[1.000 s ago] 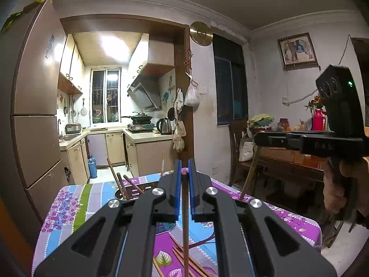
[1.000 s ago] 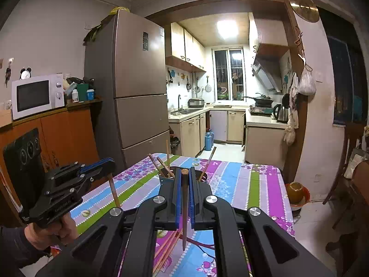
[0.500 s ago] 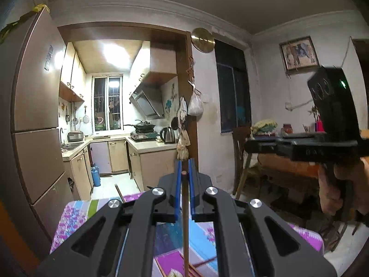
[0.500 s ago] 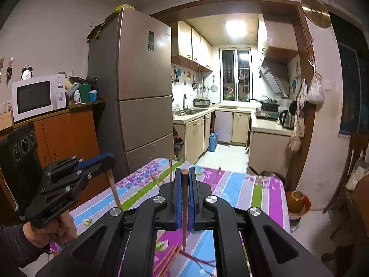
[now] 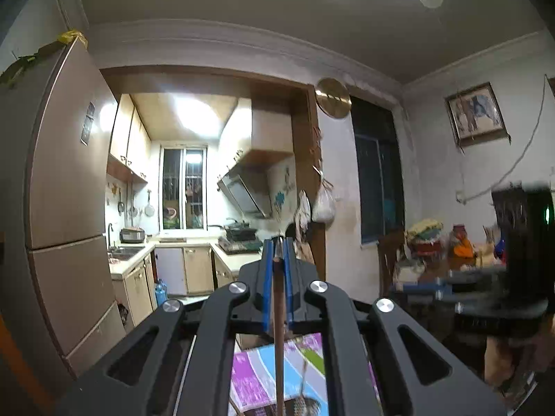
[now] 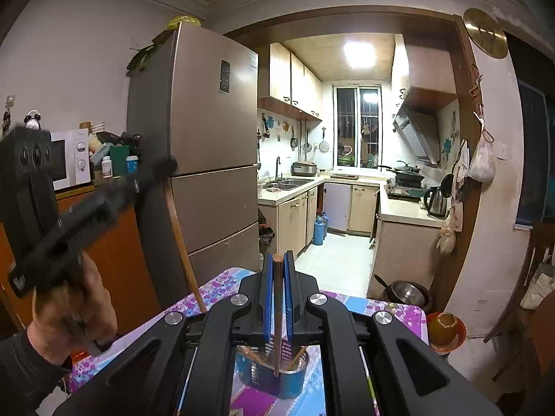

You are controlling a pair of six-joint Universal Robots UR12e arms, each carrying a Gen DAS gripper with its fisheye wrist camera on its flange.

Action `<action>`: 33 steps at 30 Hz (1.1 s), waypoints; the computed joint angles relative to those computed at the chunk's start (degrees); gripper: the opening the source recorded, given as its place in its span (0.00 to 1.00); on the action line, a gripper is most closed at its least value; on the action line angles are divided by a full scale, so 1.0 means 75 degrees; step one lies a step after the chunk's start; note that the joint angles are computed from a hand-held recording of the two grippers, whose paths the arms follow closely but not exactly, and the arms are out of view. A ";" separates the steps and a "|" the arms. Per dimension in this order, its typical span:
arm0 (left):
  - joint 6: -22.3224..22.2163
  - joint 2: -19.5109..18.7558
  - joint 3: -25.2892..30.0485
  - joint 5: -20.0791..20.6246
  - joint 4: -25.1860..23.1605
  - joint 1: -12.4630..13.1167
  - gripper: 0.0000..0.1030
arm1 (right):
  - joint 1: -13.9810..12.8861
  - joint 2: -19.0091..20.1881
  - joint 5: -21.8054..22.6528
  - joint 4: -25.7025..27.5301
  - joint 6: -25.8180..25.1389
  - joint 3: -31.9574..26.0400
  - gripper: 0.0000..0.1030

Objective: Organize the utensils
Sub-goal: 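Lower both chopsticks into the holder and open both grippers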

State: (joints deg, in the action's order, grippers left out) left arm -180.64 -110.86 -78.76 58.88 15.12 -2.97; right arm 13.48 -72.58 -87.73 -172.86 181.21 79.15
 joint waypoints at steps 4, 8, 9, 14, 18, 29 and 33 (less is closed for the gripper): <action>-0.0210 -0.0325 0.0580 0.0079 -0.0071 -0.0001 0.04 | -0.0120 0.0262 0.0153 0.0156 0.0123 -0.0354 0.07; -0.0195 -0.0636 0.0925 0.0105 -0.0295 -0.0003 0.04 | -0.0231 0.0534 0.0384 0.0243 0.0214 -0.0623 0.07; -0.0171 -0.0702 0.0961 0.0089 -0.0358 0.0002 0.04 | -0.0243 0.0604 0.0421 0.0284 0.0212 -0.0697 0.07; -0.0027 -0.0941 0.1024 -0.0018 -0.0661 0.0003 0.04 | -0.0299 0.0906 0.0578 0.0441 0.0232 -0.0925 0.07; 0.0041 -0.1069 0.1039 -0.0111 -0.0906 0.0040 0.04 | -0.0311 0.1057 0.0597 0.0564 0.0239 -0.1006 0.07; 0.0143 -0.1313 0.0962 -0.0242 -0.1450 0.0089 0.05 | -0.0326 0.1394 0.0764 0.0947 0.0332 -0.1214 0.07; 0.0282 -0.1352 0.0957 -0.0213 -0.1685 0.0068 0.05 | -0.0344 0.1463 0.0821 0.1062 0.0387 -0.1244 0.07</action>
